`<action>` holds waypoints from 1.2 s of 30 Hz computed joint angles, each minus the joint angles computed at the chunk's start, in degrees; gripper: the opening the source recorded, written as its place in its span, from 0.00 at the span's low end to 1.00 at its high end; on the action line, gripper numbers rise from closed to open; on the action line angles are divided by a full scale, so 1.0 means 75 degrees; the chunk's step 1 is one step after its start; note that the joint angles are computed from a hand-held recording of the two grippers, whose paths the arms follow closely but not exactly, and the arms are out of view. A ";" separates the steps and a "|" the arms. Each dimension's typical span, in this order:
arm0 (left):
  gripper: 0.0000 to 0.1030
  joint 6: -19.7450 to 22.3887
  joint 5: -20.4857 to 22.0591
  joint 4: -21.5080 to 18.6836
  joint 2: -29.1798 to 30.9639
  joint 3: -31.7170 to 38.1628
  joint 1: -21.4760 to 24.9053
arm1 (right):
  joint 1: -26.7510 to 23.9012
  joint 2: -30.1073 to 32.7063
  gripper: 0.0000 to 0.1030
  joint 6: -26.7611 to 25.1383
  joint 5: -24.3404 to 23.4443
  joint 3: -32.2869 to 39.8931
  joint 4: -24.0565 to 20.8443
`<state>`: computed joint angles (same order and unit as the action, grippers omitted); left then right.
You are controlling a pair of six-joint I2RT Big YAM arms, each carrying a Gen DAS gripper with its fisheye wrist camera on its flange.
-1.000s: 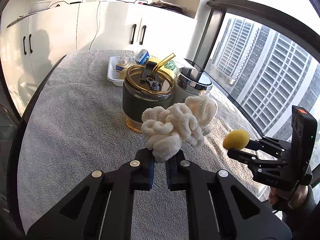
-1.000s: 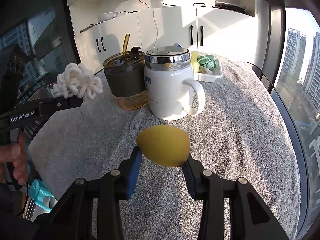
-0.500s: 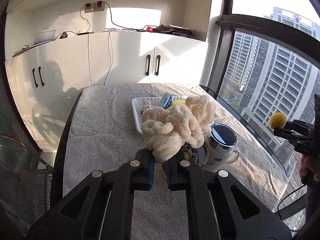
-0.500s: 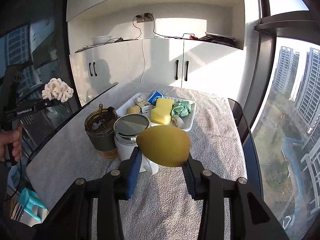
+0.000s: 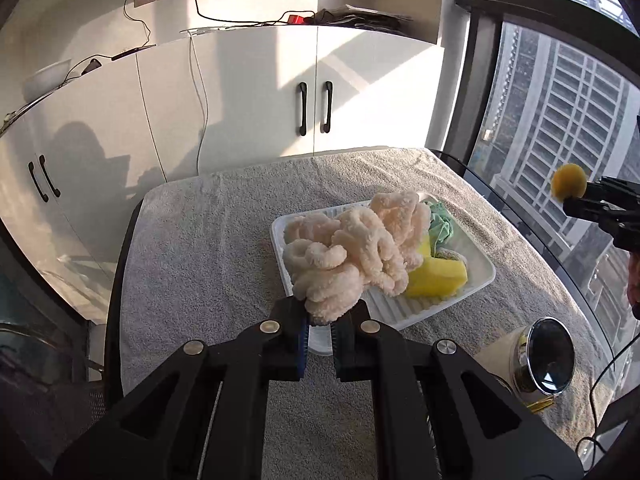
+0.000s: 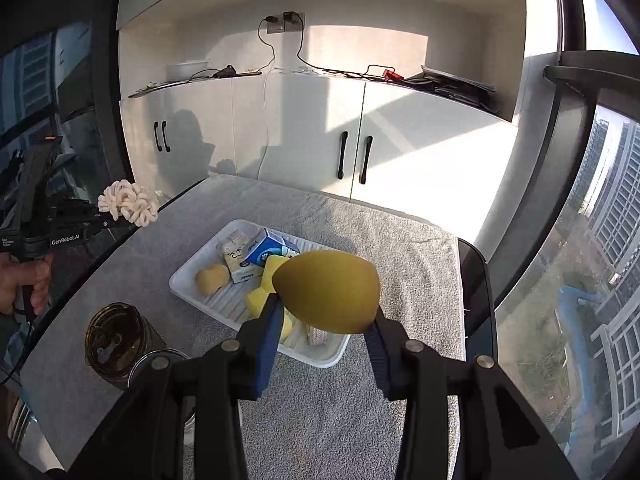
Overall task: Organize soft objects
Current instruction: 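Lift the rope ball and oval sponge and carry both over the white tray, then open the left gripper to drop the rope ball while the right drops the oval sponge in the tray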
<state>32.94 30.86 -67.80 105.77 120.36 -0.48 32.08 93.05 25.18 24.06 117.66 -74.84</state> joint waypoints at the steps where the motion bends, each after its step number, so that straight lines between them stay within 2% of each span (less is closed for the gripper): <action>1: 0.07 0.0025 -0.0096 -0.0030 0.0132 0.0087 -0.0084 | -0.0144 0.0150 0.41 -0.0052 -0.0220 0.0044 0.0039; 6: 0.07 0.0090 -0.0450 -0.0120 0.0645 0.0293 -0.0394 | -0.0672 0.0827 0.41 -0.0165 -0.0998 -0.0036 0.0205; 13: 0.07 0.0003 -0.0678 -0.0081 0.1056 0.0359 -0.0501 | -0.0981 0.1109 0.41 -0.0280 -0.1623 -0.0630 0.0695; 27: 0.09 -0.0022 -0.1002 0.0324 0.1036 -0.0119 -0.0673 | -0.0958 0.1541 0.43 -0.0554 -0.1627 -0.0615 0.0786; 30: 0.11 -0.0116 -0.1081 0.0387 0.1039 -0.0130 -0.0677 | -0.0954 0.1609 0.44 -0.0686 -0.1667 -0.0511 0.0636; 32: 0.16 -0.0198 -0.1098 0.0492 0.0996 -0.0213 -0.0650 | -0.0931 0.1615 0.44 -0.0745 -0.1640 -0.0523 0.0568; 33: 0.24 -0.0267 -0.1079 0.0516 0.1006 -0.0209 -0.0628 | -0.0925 0.1589 0.44 -0.0763 -0.1616 -0.0577 0.0602; 35: 0.46 -0.0394 -0.1048 0.0558 0.1028 -0.0185 -0.0586 | -0.0919 0.1537 0.45 -0.0741 -0.1592 -0.0661 0.0663; 36: 0.63 -0.0431 -0.1029 0.0606 0.1019 -0.0200 -0.0571 | -0.0924 0.1521 0.48 -0.0727 -0.1596 -0.0683 0.0680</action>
<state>29.70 23.15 -63.25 113.41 118.86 -4.76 25.15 104.46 19.73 12.09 112.54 -69.74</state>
